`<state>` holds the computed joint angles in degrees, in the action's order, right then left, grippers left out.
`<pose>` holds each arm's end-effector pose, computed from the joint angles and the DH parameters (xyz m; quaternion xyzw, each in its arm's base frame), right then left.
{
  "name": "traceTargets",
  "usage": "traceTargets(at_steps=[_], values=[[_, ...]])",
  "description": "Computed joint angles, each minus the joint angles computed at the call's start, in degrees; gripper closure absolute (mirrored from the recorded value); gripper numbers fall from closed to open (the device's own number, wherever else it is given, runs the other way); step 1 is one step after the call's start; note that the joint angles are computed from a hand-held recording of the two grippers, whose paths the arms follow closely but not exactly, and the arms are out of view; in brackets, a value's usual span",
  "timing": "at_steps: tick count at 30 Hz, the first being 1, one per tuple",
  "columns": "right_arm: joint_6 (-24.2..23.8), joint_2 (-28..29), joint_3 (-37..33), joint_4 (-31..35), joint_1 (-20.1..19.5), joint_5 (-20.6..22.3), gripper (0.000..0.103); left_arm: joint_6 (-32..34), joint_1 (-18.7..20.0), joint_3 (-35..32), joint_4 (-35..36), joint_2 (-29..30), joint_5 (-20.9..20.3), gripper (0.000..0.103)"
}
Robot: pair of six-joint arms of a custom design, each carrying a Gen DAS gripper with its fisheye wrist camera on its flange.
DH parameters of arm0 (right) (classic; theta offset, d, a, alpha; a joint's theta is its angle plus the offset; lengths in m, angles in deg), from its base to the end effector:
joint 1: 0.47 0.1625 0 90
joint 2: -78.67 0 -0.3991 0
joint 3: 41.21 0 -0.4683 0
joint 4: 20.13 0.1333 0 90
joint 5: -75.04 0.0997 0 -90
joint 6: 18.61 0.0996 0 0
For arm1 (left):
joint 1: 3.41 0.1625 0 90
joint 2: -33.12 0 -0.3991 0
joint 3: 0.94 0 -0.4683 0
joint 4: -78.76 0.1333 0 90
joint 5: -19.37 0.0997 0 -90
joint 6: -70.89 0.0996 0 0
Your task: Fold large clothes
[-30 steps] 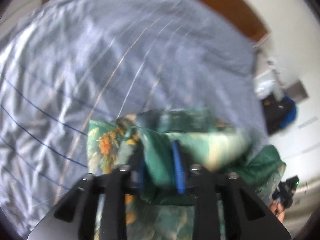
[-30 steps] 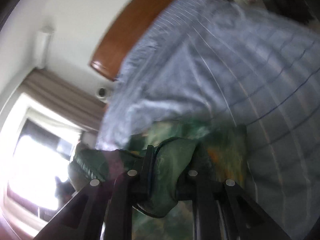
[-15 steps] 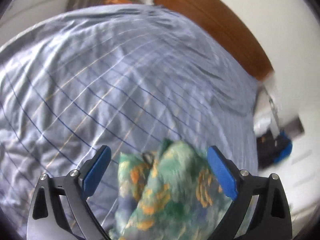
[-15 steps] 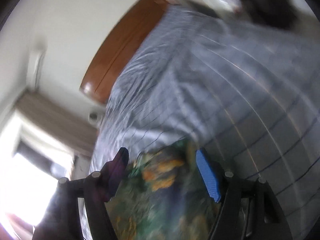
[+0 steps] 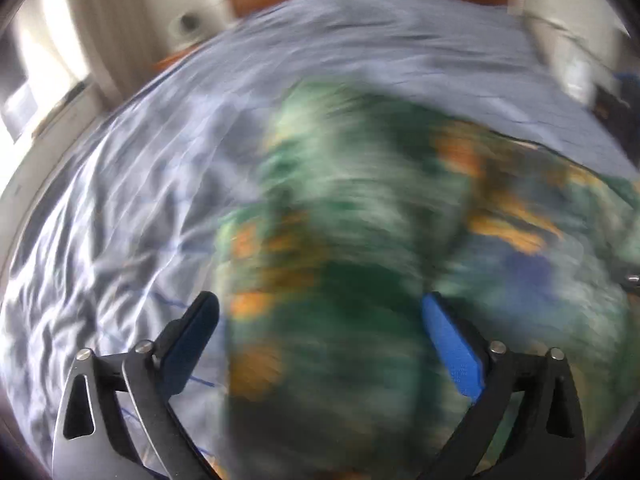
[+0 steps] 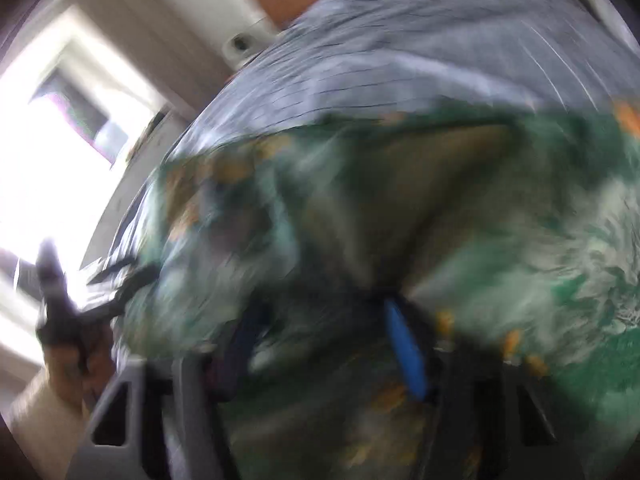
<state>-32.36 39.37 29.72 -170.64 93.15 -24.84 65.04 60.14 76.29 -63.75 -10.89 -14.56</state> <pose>0.1692 -0.8332 0.1319 0.1245 -0.9570 0.2401 0.1050 -0.1591 -0.8046 0.1637 0.0781 0.8702 -0.2709 0.4039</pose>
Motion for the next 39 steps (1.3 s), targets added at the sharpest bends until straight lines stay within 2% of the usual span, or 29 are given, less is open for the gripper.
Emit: traceTargets(at_steps=[1, 2, 4, 5, 6, 7, 9, 11, 13, 15, 18, 21, 25, 27, 29, 31, 32, 36, 37, 39], values=[[1.2, 0.4, -0.2, -2.1, -0.5, 0.3, 0.066, -4.6, 1.2, -0.8, 2.9, -0.6, -2.9, 0.001], [3.3, 0.3, 0.2, -4.7, -1.1, 1.1, 0.071, -8.3, 2.4, -0.9, 3.9, -1.7, -6.6, 0.001], [7.7, -1.2, 2.1, -7.3, -2.2, 4.3, 0.071, -10.6, 3.0, 0.0, 3.8, -3.2, -9.7, 0.001], [8.3, -2.0, 2.7, -7.7, -2.2, 4.4, 0.068, -10.0, 2.8, 1.2, 2.6, -4.2, -10.0, 0.001], [7.8, -3.0, 4.0, -8.6, -2.0, 4.0, 0.064, -9.0, 2.5, 2.5, 1.2, -5.1, -9.5, 0.002], [5.8, -5.2, 6.6, -10.2, -1.6, 3.2, 0.055, -7.3, 1.8, 4.5, -0.5, -6.5, -8.5, 0.003], [1.9, -9.9, 12.4, -13.2, -0.9, 2.6, 0.049, -2.6, -0.1, 10.7, -5.9, -10.3, -7.0, 0.003], [-2.7, -14.7, 18.9, -16.9, 0.0, 1.3, 0.037, 2.2, -2.0, 16.5, -11.1, -13.2, -5.6, 0.002], [-6.9, -20.0, 27.1, -22.3, 0.5, -2.0, 0.034, 6.1, -4.7, 22.4, -15.4, -15.5, -3.0, 0.002], [-9.3, -22.8, 32.3, -26.4, 1.2, -6.9, 0.034, 7.2, -6.9, 26.4, -16.1, -16.7, -1.3, 0.002], [-9.4, -26.5, 40.3, -33.5, 1.6, -11.8, 0.034, 6.7, -10.8, 32.6, -18.7, -17.3, 0.3, 0.002], [-8.6, -27.2, 44.1, -37.2, 1.7, -14.3, 0.027, 8.4, -12.4, 33.0, -21.0, -13.7, 0.4, 0.001], [-11.3, -24.1, 45.8, -46.4, 1.7, -18.5, 0.027, 9.4, -12.5, 28.3, -8.6, -7.3, 1.0, 0.001], [-8.7, -22.8, 46.0, -48.6, 0.8, -19.3, 0.027, 12.3, -13.4, 27.8, -9.2, -4.8, 5.1, 0.000], [-3.9, -22.3, 45.8, -46.2, -0.2, -19.7, 0.026, 11.1, -13.7, 27.2, -6.6, -4.5, 6.1, 0.000], [-3.4, -22.5, 46.6, -47.0, -1.1, -18.6, 0.025, 6.0, -13.3, 26.2, -0.9, -5.6, 3.8, 0.000], [-4.0, -22.6, 46.8, -47.4, -1.3, -18.0, 0.021, 4.1, -12.7, 26.0, -0.1, -6.2, 1.8, 0.000], [-6.3, -20.8, 45.4, -45.5, -2.0, -17.0, 0.003, -2.9, -9.0, 25.4, 0.4, -9.3, -9.7, 0.000], [-7.4, -20.1, 45.0, -46.0, -2.0, -17.1, 0.000, -3.6, -8.6, 25.1, 0.6, -9.6, -10.9, 0.000], [-9.2, -18.7, 44.2, -47.6, -1.6, -18.7, 0.000, -4.3, -9.1, 25.4, -0.4, -9.2, -9.6, 0.000]])
